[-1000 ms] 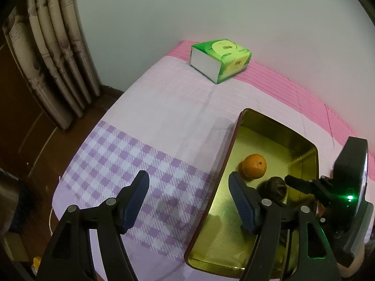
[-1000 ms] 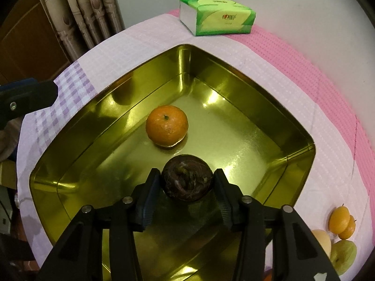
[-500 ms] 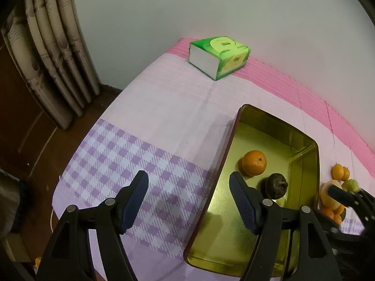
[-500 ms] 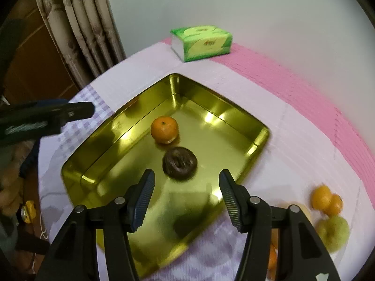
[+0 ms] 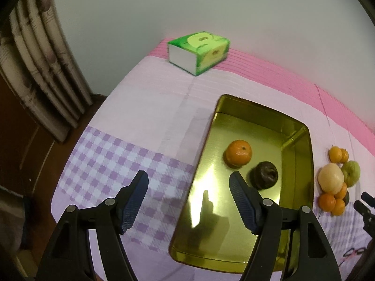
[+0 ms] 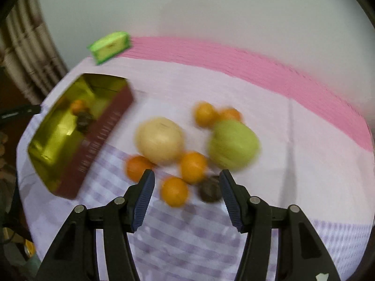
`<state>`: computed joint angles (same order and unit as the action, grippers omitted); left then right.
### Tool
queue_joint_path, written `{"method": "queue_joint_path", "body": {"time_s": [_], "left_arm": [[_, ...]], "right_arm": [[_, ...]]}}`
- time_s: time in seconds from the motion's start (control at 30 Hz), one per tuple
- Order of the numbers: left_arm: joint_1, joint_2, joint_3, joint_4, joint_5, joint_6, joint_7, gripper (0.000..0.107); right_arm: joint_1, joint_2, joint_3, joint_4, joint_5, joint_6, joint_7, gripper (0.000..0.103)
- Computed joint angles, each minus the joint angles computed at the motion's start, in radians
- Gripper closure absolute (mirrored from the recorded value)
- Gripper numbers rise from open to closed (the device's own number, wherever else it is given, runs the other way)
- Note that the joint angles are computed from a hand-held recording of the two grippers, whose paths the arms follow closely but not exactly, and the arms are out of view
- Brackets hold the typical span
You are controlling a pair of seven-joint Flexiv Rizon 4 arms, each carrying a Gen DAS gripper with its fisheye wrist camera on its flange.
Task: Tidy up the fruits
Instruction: 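Grasp a second dark brown fruit from the cluster with the right gripper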
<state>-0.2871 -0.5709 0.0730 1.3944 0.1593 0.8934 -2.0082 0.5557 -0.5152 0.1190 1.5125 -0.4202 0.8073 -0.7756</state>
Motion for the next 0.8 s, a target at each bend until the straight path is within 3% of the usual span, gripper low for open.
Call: {"method": "queue_joint_path", "body": {"time_s": [0.27, 0.8], "left_arm": [[-0.017, -0.005, -0.026, -0.016, -0.001, -0.005, 0.057, 0.035], [-0.066, -0.054, -0.104, -0.090, -0.119, -0.054, 0.202, 0.034]], "right_arm": [[-0.034, 0.024, 0.008, 0.108, 0.024, 0.057, 0.025, 0.056], [-0.040, -0.048, 0.001, 0.068, 0.066, 0.141, -0.010, 0.061]]}}
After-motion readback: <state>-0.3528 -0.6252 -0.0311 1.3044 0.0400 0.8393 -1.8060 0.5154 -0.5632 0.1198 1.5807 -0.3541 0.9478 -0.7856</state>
